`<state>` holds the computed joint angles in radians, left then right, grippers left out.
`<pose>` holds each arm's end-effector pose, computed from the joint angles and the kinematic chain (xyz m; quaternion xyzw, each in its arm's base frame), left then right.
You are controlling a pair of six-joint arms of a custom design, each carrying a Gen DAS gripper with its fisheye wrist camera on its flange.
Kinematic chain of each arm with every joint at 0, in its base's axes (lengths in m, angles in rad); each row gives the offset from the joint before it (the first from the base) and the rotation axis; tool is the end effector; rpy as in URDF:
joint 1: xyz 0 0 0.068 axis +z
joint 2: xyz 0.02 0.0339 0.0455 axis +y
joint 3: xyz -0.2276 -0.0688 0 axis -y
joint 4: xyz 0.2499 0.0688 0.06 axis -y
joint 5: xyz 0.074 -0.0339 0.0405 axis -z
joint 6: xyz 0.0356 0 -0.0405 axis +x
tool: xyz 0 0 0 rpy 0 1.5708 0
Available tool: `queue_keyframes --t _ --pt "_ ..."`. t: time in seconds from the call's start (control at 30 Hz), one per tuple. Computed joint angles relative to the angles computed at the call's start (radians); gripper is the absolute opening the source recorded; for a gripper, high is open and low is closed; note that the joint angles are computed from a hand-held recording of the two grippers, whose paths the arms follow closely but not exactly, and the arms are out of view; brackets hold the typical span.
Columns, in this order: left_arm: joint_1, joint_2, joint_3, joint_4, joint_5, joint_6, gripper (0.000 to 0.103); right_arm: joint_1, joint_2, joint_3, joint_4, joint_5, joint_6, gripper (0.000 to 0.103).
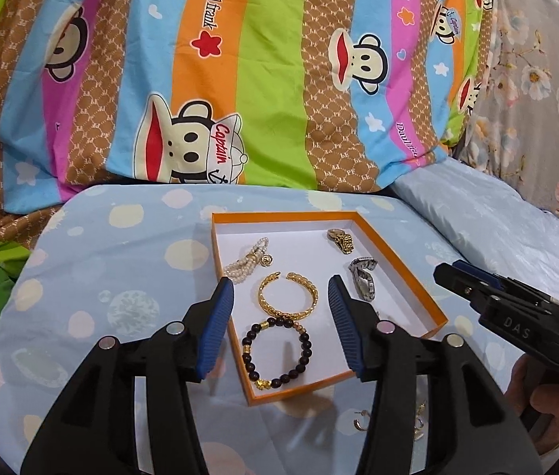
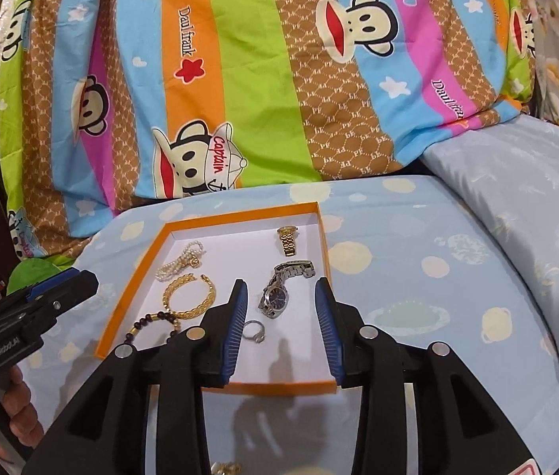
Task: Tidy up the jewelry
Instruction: 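Grasp a gold hoop earring with the left tool while the right tool reaches the charm earrings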
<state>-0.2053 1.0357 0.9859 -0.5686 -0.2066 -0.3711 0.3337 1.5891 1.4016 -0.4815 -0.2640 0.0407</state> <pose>0.2415 -0.0428 0.2937 -0.1203 0.8771 -0.0417 0.4632 0.3427 0.1286 0.2862 -0.1870 0.8743 0.1968 0.4024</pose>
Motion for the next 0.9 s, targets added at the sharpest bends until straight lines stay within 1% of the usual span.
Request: queue_keyframes --t 0.13,0.33,0.4,0.53,0.67,0.77,0.9 --pt "-0.045 -0.063 -0.017 -0.049 -0.031 -0.013 0.048 -0.008 -0.091 -0.073 -0.013 -0.004 0.006 0.040" --pt "-0.123 -0.146 -0.058 -0.133 -0.056 -0.055 0.050 -0.009 -0.220 -0.201 -0.051 0.004 -0.003 0.040" --pt "-0.157 -0.180 -0.084 -0.164 -0.065 -0.086 0.052 -0.007 -0.260 -0.246 -0.066 0.003 -0.002 0.040" --pt "-0.236 -0.232 -0.143 -0.220 -0.093 -0.156 0.053 0.002 -0.335 -0.342 -0.089 0.010 -0.002 0.040" --pt "-0.302 -0.277 -0.201 -0.263 -0.092 -0.235 0.053 0.010 -0.400 -0.419 -0.115 0.014 -0.004 0.040" --pt "-0.362 -0.296 -0.233 -0.287 -0.101 -0.291 0.053 0.014 -0.444 -0.463 -0.135 0.012 -0.002 0.040" --pt "-0.436 -0.291 -0.246 -0.299 -0.120 -0.338 0.053 0.014 -0.486 -0.502 -0.152 0.012 -0.001 0.040"
